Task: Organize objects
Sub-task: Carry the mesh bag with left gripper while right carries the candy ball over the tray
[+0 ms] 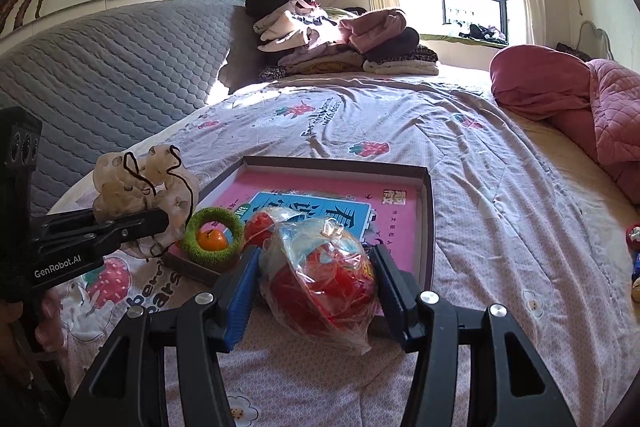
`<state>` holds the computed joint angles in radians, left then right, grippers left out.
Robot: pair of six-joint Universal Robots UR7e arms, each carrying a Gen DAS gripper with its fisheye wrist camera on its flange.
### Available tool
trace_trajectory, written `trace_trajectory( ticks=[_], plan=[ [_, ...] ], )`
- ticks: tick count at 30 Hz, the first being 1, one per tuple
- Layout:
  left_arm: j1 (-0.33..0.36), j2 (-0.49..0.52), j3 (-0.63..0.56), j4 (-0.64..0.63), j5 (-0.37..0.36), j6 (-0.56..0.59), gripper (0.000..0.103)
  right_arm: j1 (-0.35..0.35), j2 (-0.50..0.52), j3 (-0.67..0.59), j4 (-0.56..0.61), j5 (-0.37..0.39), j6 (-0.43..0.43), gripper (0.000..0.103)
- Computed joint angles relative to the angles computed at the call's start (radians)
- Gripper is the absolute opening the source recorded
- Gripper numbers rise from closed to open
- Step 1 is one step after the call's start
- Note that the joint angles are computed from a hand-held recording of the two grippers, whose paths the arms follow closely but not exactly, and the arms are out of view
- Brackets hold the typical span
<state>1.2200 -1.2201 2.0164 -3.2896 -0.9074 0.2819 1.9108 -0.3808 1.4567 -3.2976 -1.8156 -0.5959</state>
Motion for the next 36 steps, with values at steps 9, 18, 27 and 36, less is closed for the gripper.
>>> trace_trajectory(
  ticks=[9,18,27,36],
  plan=[
    [0.045,0.022,-0.067,-0.004,0.004,0.029,0.011,-0.003,0.032,-0.079,0.018,-0.003,-0.021,0.055],
    [0.072,0.053,-0.115,0.004,-0.014,0.053,0.011,-0.009,0.069,-0.155,0.039,-0.008,-0.032,0.055],
    [0.094,0.075,-0.154,0.022,-0.034,0.06,0.011,-0.013,0.101,-0.207,0.064,-0.015,-0.05,0.055],
    [0.114,0.095,-0.187,0.035,-0.045,0.056,0.011,-0.017,0.135,-0.257,0.094,-0.031,-0.054,0.055]
  ],
)
